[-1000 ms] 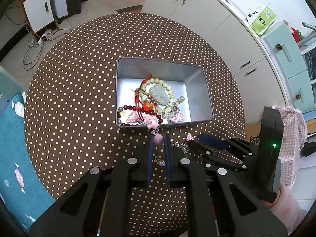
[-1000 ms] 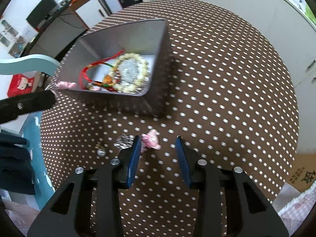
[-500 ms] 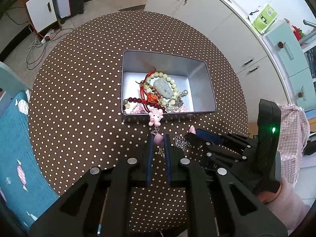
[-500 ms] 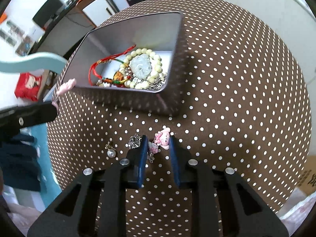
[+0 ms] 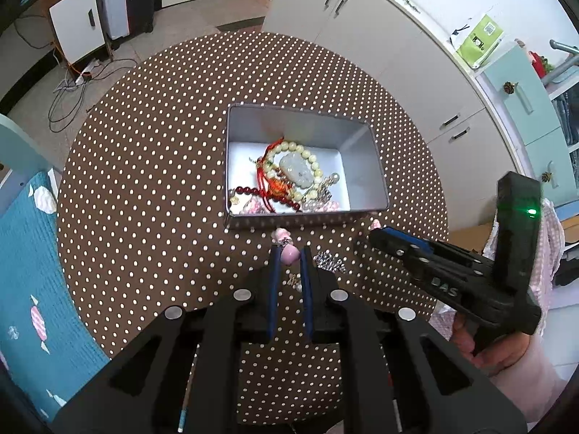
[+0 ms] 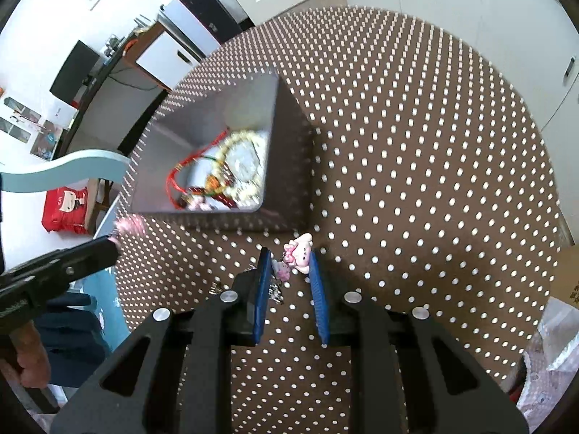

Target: Organize jewelry

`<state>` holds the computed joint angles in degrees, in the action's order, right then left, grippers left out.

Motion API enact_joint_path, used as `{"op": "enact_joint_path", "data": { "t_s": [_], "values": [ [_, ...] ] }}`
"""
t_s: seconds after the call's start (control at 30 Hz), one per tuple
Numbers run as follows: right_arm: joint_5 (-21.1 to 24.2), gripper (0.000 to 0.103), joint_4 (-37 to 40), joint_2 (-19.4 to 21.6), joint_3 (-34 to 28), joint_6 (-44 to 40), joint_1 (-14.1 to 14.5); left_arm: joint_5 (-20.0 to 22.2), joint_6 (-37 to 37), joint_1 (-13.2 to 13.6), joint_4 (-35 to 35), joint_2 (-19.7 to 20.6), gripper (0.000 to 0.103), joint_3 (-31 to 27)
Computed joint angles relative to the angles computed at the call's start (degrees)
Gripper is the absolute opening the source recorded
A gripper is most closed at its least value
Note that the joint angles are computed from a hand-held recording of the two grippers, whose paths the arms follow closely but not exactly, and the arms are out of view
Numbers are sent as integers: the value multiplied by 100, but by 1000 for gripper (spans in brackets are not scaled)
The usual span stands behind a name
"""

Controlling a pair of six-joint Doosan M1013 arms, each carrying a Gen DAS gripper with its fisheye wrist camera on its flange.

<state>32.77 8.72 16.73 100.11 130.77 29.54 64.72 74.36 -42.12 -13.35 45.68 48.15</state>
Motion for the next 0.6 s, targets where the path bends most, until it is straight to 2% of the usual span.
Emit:
{"op": "enact_joint_path", "data": {
  "t_s": [0.17, 0.4, 0.47, 0.57, 0.6],
  "values": [
    [-250, 20, -288, -204, -18, 175, 34, -94, 80, 16, -69, 45, 11, -151],
    [-456, 23, -538, -181, -332, 62, 57, -186, 36, 29, 10, 124, 12, -442],
    [-461, 26, -483, -136, -395, -8, 71, -110, -5, 49, -18, 179, 33, -550],
    [-300, 37, -694, -82, -450, 115, 114, -98, -51, 56, -21, 180, 33, -539],
    [-279, 37, -701, -71, -432, 149, 117, -69, -85, 55, -6, 186, 33, -542]
  ]
}}
